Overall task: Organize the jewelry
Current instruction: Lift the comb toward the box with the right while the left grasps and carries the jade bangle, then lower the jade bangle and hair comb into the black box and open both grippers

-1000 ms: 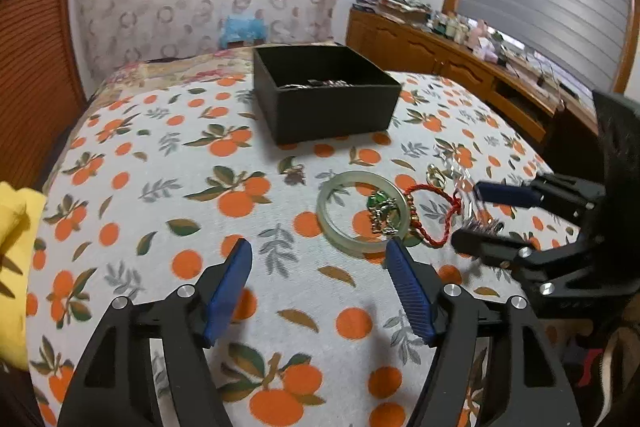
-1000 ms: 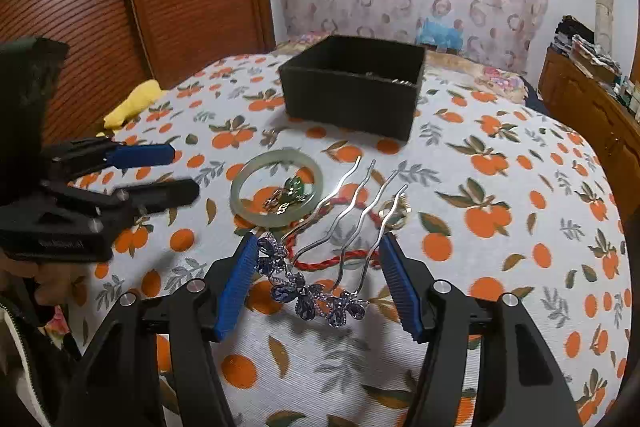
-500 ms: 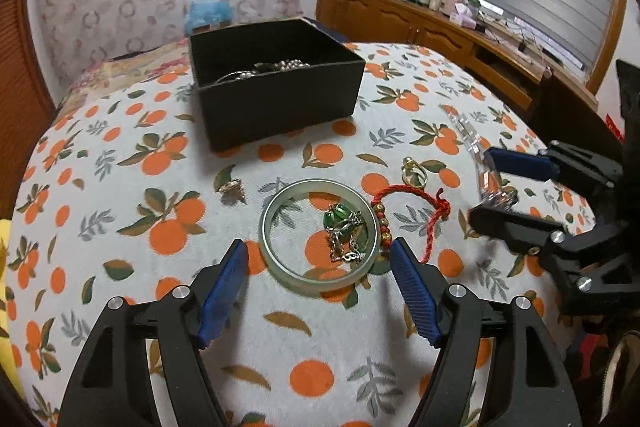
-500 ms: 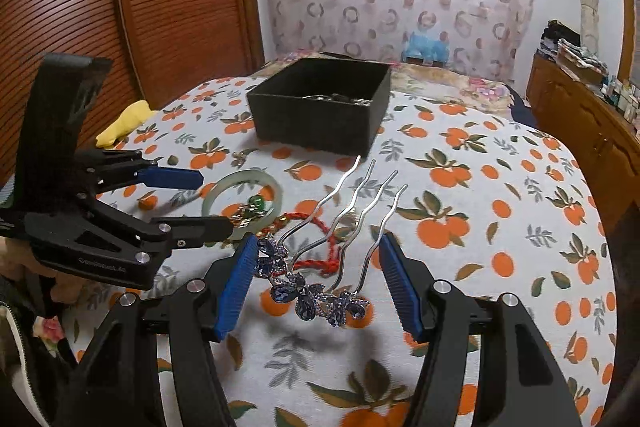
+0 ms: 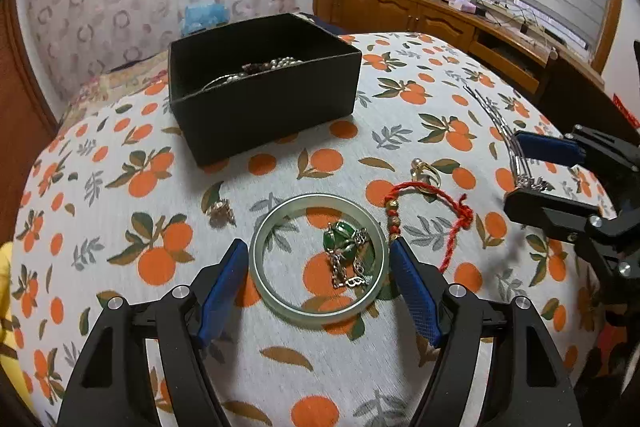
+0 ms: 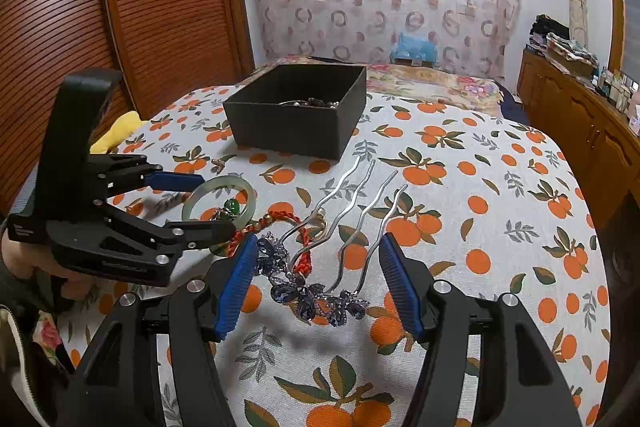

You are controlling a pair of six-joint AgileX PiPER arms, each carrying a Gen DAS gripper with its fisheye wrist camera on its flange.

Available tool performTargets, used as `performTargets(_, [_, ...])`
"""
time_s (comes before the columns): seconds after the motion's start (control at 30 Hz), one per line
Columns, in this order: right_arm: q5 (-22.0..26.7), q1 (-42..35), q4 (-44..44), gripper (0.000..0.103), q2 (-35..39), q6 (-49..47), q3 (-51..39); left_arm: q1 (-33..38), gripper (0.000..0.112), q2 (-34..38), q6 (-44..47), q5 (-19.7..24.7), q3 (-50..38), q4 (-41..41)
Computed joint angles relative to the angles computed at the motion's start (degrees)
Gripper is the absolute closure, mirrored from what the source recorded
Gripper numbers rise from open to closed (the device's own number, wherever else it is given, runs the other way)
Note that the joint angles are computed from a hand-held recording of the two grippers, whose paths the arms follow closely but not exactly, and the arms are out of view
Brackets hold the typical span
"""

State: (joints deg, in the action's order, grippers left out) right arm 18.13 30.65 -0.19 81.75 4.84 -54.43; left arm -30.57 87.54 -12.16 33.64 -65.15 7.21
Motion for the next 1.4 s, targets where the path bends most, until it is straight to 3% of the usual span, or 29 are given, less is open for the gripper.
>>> performTargets(0.4, [0.8, -1.2, 2.4, 0.039, 1.4, -4.2, -2.9, 1.7, 0.043, -4.1, 1.5, -1.9, 1.7, -2.0])
performTargets(0.7, [3.1, -3.1, 9.9, 0.039, 6.2, -15.4, -12.6, 4.3, 0.043, -3.3, 3.1, -0.6, -5.4, -3.6])
performTargets(1.07, [10.0, -7.1, 21.5, 0.039, 18.4, -31.7, -32.6, 8.7, 0.043, 2.4, 6.0, 1.4, -16.2, -5.8])
performTargets(1.4, [17.4, -6.4, 23.0, 0.038, 32.2, -35.0, -51.6, 12.9, 0.043, 5.3, 7.0, 3.0, -20.9, -6.5])
